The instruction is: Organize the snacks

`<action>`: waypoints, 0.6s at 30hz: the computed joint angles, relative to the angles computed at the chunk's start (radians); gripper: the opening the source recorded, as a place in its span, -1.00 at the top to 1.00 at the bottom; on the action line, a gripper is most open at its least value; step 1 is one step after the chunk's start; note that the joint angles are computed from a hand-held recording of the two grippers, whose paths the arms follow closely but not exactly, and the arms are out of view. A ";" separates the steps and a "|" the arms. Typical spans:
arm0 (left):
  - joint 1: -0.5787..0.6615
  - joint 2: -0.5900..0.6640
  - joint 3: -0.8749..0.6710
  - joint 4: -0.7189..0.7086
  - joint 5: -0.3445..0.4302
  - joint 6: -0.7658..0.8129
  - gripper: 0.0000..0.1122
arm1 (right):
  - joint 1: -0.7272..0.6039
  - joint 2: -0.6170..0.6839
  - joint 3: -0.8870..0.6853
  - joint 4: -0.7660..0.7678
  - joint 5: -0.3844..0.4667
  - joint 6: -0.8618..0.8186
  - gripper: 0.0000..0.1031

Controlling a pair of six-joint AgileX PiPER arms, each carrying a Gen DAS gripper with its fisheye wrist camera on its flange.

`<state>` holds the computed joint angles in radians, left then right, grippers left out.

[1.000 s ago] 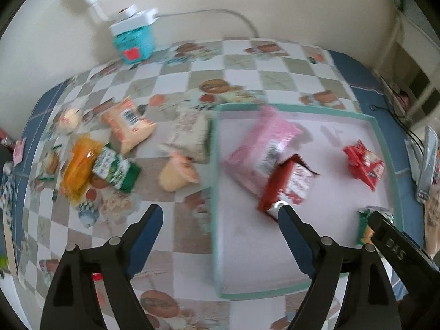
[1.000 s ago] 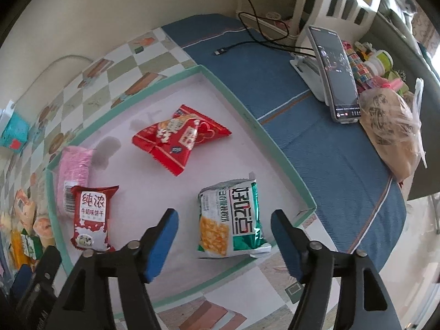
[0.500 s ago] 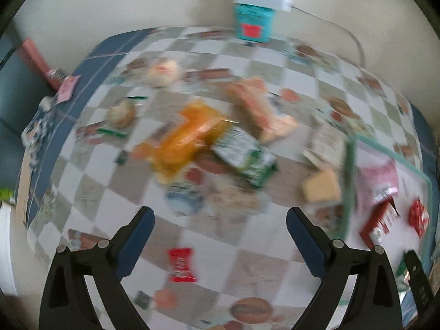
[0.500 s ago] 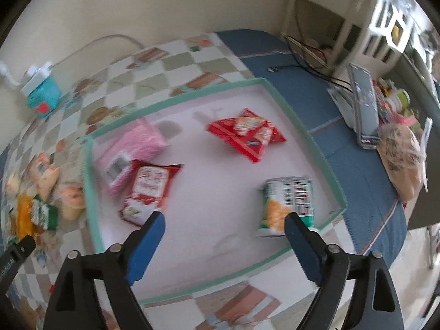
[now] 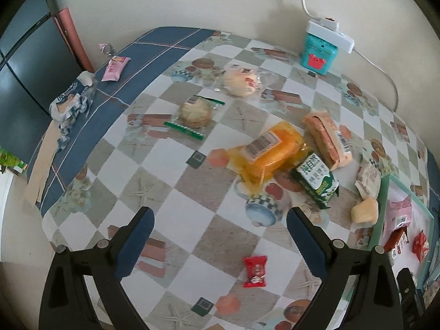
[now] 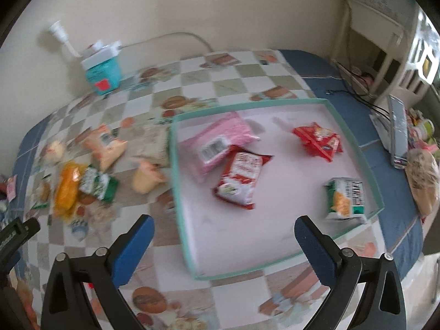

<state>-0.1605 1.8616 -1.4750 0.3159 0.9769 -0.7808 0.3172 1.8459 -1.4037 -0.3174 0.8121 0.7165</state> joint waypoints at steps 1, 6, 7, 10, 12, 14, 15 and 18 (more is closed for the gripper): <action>0.006 -0.005 0.010 -0.005 -0.005 0.005 -0.73 | 0.011 -0.001 0.003 0.005 -0.002 -0.002 -1.00; 0.035 -0.033 0.082 -0.020 -0.028 0.017 -0.73 | 0.061 0.013 0.004 0.054 -0.004 -0.035 -1.00; 0.042 -0.035 0.098 -0.028 -0.034 0.023 -0.73 | 0.065 0.020 0.002 0.069 -0.003 -0.040 -1.00; 0.059 -0.030 0.131 -0.060 -0.045 0.044 -0.73 | 0.072 0.036 0.003 0.121 0.001 -0.075 -1.00; 0.071 -0.021 0.150 -0.105 -0.058 0.071 -0.73 | 0.084 0.042 0.008 0.120 0.008 -0.067 -1.00; 0.070 -0.016 0.161 -0.125 -0.065 0.080 -0.73 | 0.096 0.043 0.020 0.112 0.013 -0.051 -1.00; 0.066 -0.016 0.166 -0.127 -0.068 0.082 -0.73 | 0.098 0.043 0.024 0.116 0.012 -0.053 -1.00; 0.042 -0.015 0.187 -0.123 -0.078 0.078 -0.73 | 0.104 0.039 0.041 0.120 0.007 -0.050 -1.00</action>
<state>-0.1189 1.8463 -1.2877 0.1934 0.8987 -0.7030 0.4217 1.8845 -1.3624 -0.1971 0.8192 0.6664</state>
